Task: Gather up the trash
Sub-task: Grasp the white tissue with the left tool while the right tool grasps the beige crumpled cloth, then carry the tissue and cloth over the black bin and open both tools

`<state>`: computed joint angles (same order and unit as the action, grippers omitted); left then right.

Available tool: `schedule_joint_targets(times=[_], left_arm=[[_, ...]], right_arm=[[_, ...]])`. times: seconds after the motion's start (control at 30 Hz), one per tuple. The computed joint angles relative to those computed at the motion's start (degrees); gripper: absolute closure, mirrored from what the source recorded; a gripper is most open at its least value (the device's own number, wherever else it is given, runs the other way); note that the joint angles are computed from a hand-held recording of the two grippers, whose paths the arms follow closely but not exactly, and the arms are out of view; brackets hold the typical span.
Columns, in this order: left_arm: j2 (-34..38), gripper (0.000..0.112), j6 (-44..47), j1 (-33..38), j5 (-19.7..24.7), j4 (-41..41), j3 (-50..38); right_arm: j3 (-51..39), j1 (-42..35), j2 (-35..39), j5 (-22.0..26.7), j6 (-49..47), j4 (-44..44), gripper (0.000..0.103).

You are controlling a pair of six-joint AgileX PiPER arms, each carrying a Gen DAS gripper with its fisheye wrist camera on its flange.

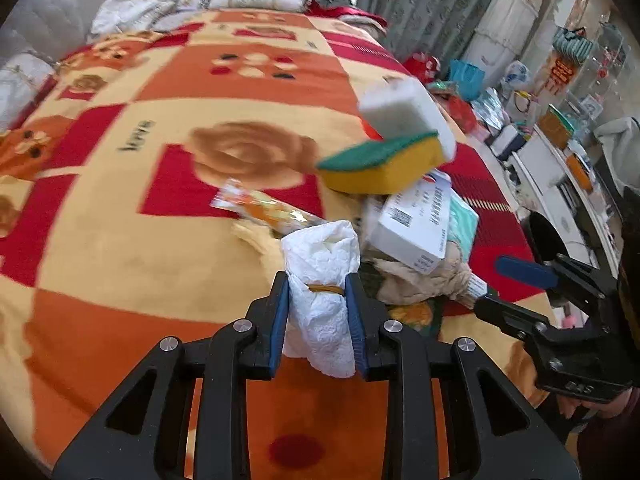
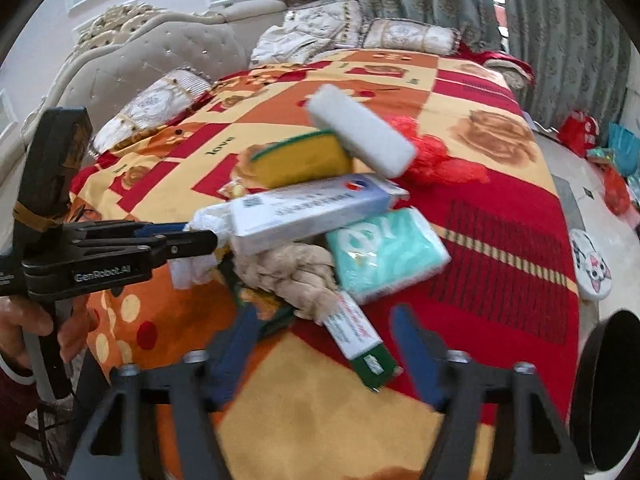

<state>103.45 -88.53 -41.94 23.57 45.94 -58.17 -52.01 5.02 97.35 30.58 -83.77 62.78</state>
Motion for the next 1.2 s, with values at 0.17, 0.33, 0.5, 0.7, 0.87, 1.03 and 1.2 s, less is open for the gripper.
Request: schedule_joint_targets(times=[0.17,0.33,0.5,0.7,0.87,1.03,1.2], left_arm=[[-5.40,0.087,-5.64,-0.97,4.62,4.08,4.68],[-7.19,0.087,-8.55,-2.73,6.50,5.63,6.08],[-6.79,0.087,-9.61,-3.00,6.37,6.31,5.38],[-4.69,0.087,-9.43,-4.21,6.03,5.13,3.58],[-4.65,0.087,-9.86,-6.26,7.44,4.97,2.88],[-5.41,0.087,-10.43,-7.89,9.26,4.98,2.39],[-5.39,0.087,-9.20,-9.44,11.34,4.33,0.54]], right_arm=[[-3.46,4.75,3.12,-2.69,0.51,0.64,0.051],[-6.42,7.48,6.66,-4.03,4.52,-2.33,0.072],[-1.58,2.83,0.64,5.13,2.49,-1.75,0.077],[5.28,0.66,-3.03,6.65,4.99,-7.61,0.073],[9.28,0.97,-4.57,2.66,-1.91,-4.93,0.062],[9.49,2.03,-3.04,1.74,-7.99,0.76,0.062],[12.29,1.59,-5.57,1.63,-14.07,6.82,0.076]])
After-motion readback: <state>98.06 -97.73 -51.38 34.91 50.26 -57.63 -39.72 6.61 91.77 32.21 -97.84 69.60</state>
